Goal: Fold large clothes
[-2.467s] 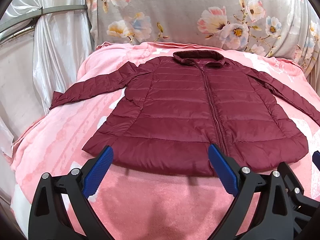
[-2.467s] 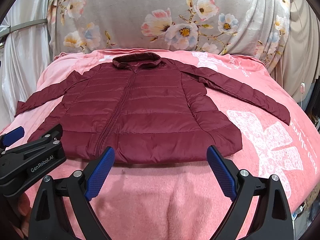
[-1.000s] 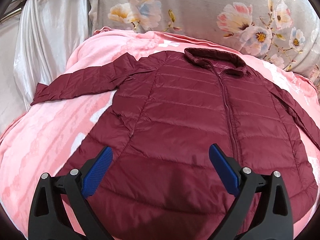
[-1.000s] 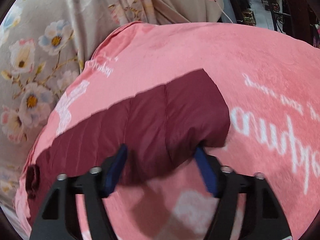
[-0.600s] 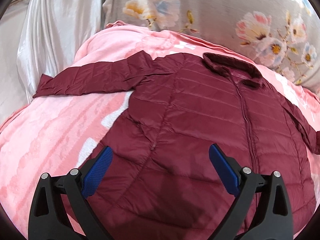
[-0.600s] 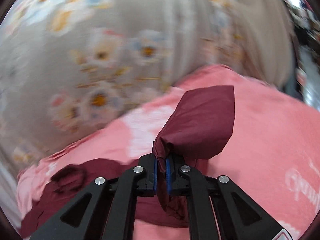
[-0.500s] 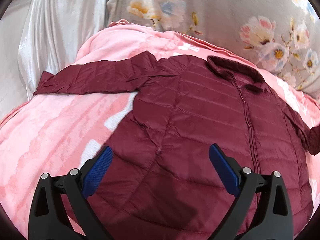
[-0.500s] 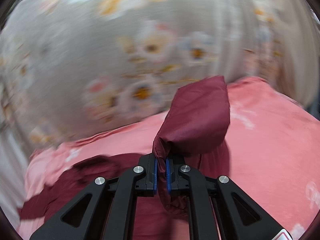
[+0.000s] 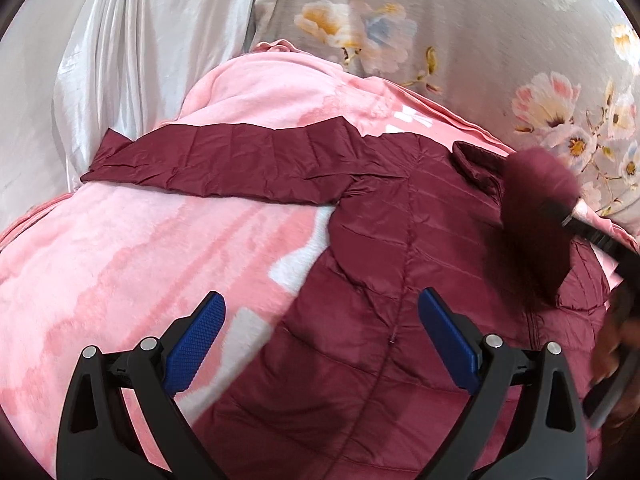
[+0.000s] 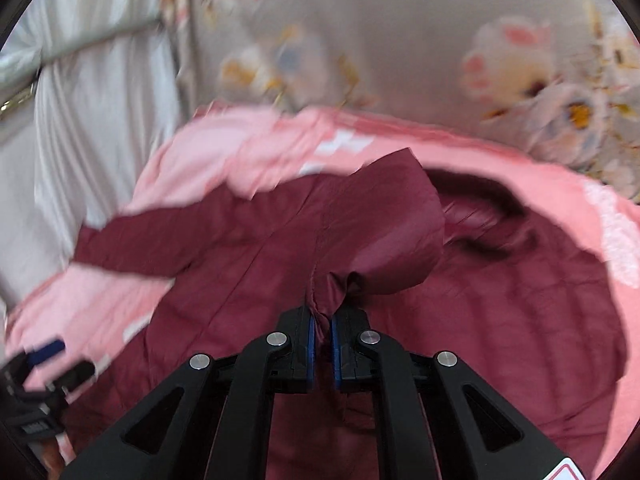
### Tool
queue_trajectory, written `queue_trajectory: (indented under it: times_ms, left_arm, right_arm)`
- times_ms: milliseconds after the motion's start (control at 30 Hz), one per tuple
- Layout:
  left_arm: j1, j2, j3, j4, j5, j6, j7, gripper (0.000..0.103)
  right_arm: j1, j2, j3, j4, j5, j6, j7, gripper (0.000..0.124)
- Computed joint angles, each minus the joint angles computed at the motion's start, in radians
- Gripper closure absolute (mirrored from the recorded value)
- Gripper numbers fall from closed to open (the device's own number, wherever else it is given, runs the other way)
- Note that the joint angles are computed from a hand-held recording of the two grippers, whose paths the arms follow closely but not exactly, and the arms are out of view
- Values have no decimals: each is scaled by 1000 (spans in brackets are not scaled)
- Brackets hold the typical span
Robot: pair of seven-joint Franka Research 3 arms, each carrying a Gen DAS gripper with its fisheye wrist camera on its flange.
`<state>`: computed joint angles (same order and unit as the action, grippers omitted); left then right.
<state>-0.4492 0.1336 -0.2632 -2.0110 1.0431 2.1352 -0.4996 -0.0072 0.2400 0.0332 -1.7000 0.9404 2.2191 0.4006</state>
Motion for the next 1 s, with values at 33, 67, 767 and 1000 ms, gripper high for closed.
queue_trajectory:
  times_ms: [33, 67, 767, 1000]
  left_arm:
    - [3, -5, 2, -8, 2, 11, -3, 8]
    - [7, -10, 4, -16, 5, 23, -6, 8]
    - [124, 231, 117, 156, -176, 641, 141, 11]
    - [83, 295, 118, 285, -326, 481, 392, 75]
  right_arm:
    - [8, -8, 3, -22, -15, 5, -4, 117]
    - [19, -8, 4, -34, -40, 7, -5, 116]
    - [-139, 243, -91, 181, 8, 113, 248, 75]
    - [-209, 496, -59, 487, -108, 100, 459, 107]
